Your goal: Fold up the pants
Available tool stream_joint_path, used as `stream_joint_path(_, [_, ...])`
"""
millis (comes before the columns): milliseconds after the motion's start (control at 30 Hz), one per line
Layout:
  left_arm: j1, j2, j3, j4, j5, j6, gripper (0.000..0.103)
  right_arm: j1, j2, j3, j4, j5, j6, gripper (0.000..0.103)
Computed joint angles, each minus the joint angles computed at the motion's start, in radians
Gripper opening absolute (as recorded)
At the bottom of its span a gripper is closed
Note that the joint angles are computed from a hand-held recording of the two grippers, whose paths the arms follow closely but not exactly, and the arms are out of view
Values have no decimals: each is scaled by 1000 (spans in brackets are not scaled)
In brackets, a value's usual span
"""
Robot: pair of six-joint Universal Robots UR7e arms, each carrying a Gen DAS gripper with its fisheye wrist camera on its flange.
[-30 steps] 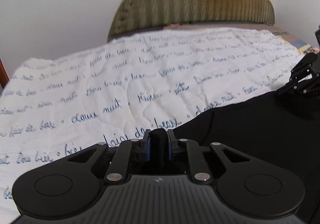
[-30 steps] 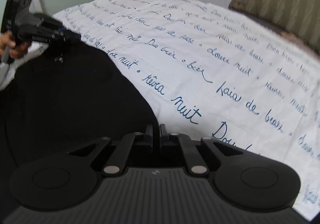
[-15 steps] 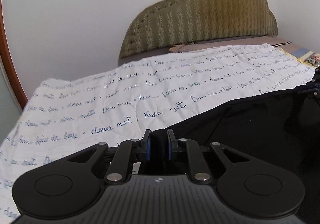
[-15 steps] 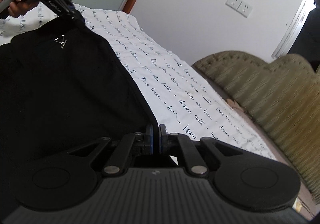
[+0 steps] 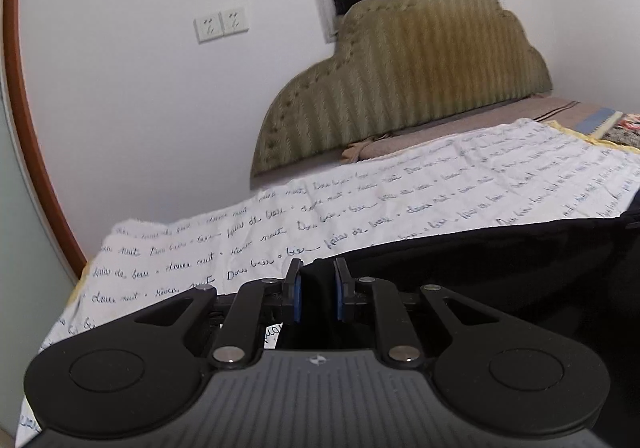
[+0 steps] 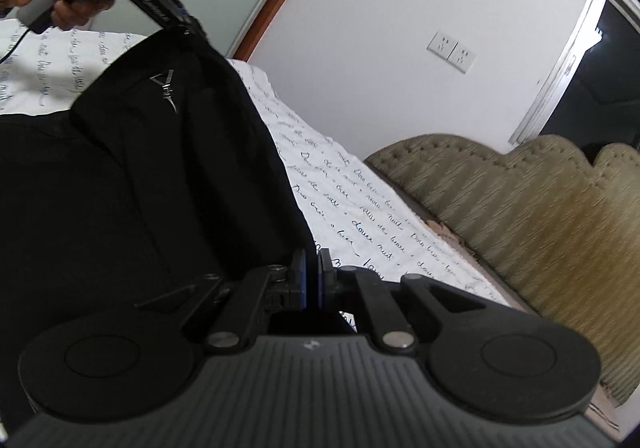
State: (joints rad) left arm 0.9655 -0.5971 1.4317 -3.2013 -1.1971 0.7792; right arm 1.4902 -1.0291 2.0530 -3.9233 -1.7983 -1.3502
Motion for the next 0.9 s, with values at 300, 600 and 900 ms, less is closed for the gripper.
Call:
stream_joint_path(300, [-11, -109, 268, -193, 15, 127, 15, 9, 12, 166, -163, 22, -75, 6])
stream_joint_path(600, [-27, -173, 386, -214, 11, 111, 15, 8, 13, 287, -216, -11, -27, 6])
stream_joint_path(900, [-42, -139, 326, -242, 1, 98, 15, 129, 81, 243, -157, 75, 102, 7])
